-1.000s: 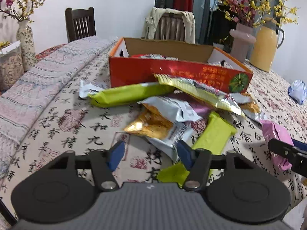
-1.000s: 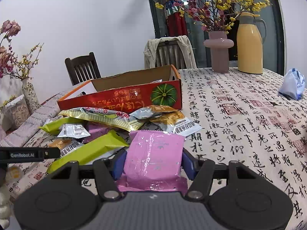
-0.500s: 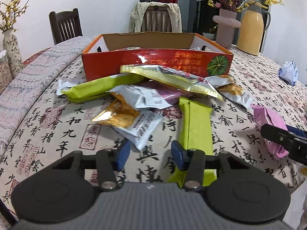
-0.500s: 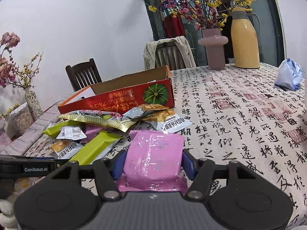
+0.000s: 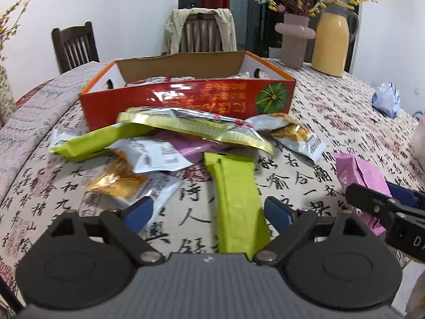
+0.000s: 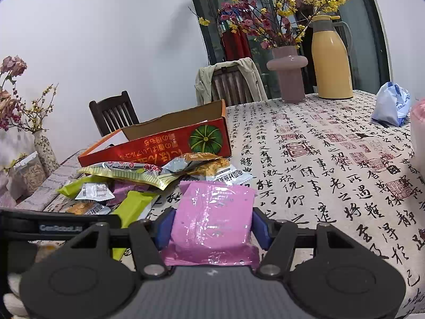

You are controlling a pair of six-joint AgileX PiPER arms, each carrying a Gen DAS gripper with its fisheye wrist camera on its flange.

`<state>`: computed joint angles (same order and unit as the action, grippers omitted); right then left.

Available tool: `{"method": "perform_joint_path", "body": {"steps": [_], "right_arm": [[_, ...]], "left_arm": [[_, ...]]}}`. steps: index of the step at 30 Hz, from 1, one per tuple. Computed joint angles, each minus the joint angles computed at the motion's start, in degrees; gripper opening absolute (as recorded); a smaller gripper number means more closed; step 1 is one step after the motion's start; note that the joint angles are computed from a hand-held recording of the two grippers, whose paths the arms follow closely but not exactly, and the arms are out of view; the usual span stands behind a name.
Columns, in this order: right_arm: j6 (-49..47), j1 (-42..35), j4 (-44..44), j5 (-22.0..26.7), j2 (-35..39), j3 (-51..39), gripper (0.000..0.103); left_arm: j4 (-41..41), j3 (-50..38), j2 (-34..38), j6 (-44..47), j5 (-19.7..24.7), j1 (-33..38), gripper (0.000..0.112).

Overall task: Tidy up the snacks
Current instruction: 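Grasp the green bar with the left gripper and lift it, then carry the green bar and pink packet over the box and release both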

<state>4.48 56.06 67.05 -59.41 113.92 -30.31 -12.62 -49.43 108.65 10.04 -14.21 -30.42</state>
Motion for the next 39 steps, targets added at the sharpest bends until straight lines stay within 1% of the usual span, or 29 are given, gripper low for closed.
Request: {"method": "perform_joint_path", "body": {"steps": [2,4,5,6,7,9,10,11,12,16,17,19,20,23,25,27,32,35,39], "right_arm": [[0.29,0.22,0.00,-0.26,-0.07,0.32,0.060],[0.59,0.41,-0.03,-0.51,-0.13,0.62,0.060],[0.78,0.53,0.00,-0.62,-0.15,0.76,0.060],[0.93,0.51,-0.05,-0.60,-0.17,0.84,0.060],[0.98,0.48,-0.08,-0.51,-0.17,0.84,0.060],[1.53,0.56,-0.33,-0.69,-0.08,1.11,0.060],[1.77,0.59,-0.37,-0.72,-0.02,1.19,0.060],[1.98,0.61,-0.45,-0.74,0.01,1.26,0.060],[2.30,0.72,-0.58,-0.96,0.11,1.35,0.060],[3.41,0.62,-1.44,-1.00,0.32,1.49,0.060],[3.54,0.77,-1.50,-1.21,0.46,1.46,0.060],[4.33,0.82,-2.09,-1.70,0.60,1.66,0.060],[4.15,0.79,-1.90,-1.48,0.56,1.49,0.060],[3.51,1.54,-0.99,-2.05,0.26,1.52,0.060],[3.25,1.84,-0.44,-2.25,-0.01,1.52,0.060],[2.34,2.21,0.18,-2.20,-0.25,1.29,0.060],[-0.10,2.54,1.22,-2.17,-0.80,0.20,0.060],[-2.66,2.37,2.01,-1.87,-1.44,-0.92,0.060],[-7.03,1.57,3.06,-1.57,-2.75,-2.83,0.060]], "left_arm": [[-2.04,-0.88,0.83,2.21,0.60,-0.80,0.085],[-3.42,-1.43,1.57,3.73,1.04,-1.28,0.079],[-2.59,-1.96,1.99,3.04,1.87,-1.34,0.072],[-0.97,-2.21,2.34,1.59,2.17,-1.29,0.069],[-0.76,-1.90,2.41,1.60,1.37,-1.48,0.068],[3.38,-1.60,2.31,-2.13,0.97,-1.29,0.056],[4.55,-1.39,2.22,-3.00,0.67,-1.31,0.052],[5.78,-1.15,2.09,-3.88,0.40,-1.36,0.043],[6.45,-0.88,1.90,-4.22,0.15,-1.48,0.039],[4.26,-0.17,1.07,-1.86,-0.01,-1.85,0.036],[4.60,0.48,0.61,-2.10,-0.80,-1.77,0.035],[6.25,0.93,-0.13,-4.14,-0.73,-1.32,0.035],[6.51,1.07,-0.50,-4.31,-0.45,-1.15,0.035],[6.35,2.79,-2.07,-3.54,-1.62,-0.98,0.035],[8.81,3.75,-3.25,-5.88,-1.59,-0.49,0.035],[8.96,4.96,-4.47,-5.59,-2.20,-0.34,0.035],[12.14,7.64,-7.99,-8.34,-3.79,0.93,0.035],[13.36,7.49,-9.44,-9.26,-3.17,1.73,0.035],[17.38,6.21,-10.53,-13.40,-2.93,2.95,0.035]]}}
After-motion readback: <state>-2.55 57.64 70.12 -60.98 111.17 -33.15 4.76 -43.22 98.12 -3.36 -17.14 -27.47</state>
